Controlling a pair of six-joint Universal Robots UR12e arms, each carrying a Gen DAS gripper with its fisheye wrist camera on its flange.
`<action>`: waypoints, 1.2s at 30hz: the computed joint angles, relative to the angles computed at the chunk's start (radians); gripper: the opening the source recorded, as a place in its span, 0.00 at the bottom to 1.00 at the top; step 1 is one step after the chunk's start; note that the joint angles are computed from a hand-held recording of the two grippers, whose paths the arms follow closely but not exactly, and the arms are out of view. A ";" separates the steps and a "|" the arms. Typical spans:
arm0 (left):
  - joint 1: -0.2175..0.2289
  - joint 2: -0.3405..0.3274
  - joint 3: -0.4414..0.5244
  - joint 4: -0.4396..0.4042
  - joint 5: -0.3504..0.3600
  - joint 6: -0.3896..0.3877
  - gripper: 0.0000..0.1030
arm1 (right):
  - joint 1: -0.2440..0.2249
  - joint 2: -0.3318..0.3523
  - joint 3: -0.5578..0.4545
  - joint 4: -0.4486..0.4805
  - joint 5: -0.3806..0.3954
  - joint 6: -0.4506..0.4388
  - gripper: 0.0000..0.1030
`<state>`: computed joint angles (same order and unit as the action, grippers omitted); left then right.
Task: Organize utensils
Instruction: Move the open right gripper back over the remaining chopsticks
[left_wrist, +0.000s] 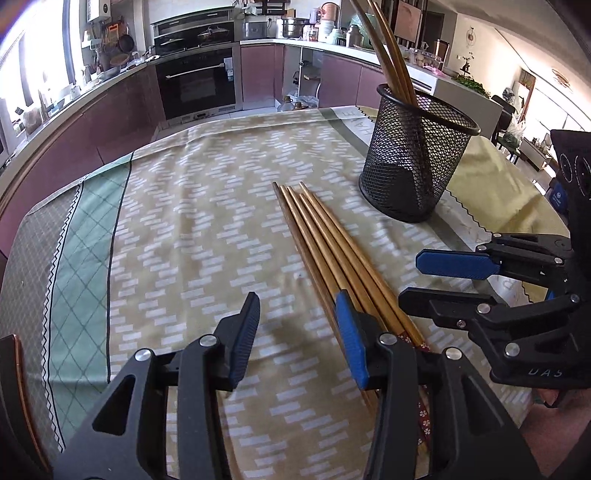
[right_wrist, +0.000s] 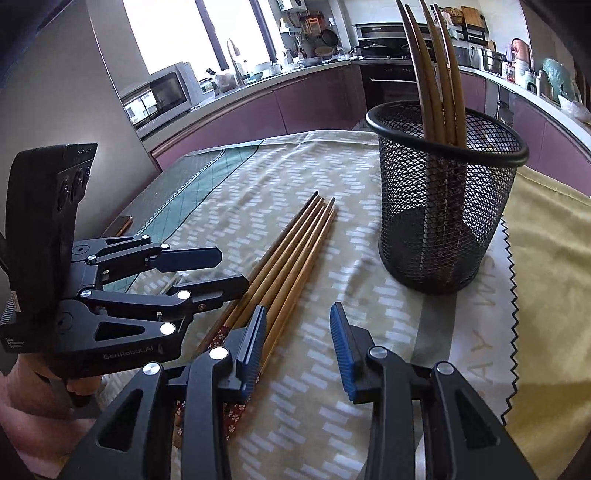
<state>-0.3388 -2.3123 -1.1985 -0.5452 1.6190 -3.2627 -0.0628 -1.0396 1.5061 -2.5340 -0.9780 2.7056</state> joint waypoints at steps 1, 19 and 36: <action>-0.001 -0.001 0.002 -0.001 0.002 0.001 0.41 | 0.002 0.001 -0.001 0.001 -0.004 0.001 0.33; -0.002 0.001 -0.004 0.000 0.013 0.002 0.37 | 0.027 0.012 -0.015 -0.015 -0.084 0.000 0.32; 0.002 -0.044 0.086 -0.076 0.019 0.013 0.27 | 0.053 0.048 -0.066 -0.025 -0.158 0.019 0.16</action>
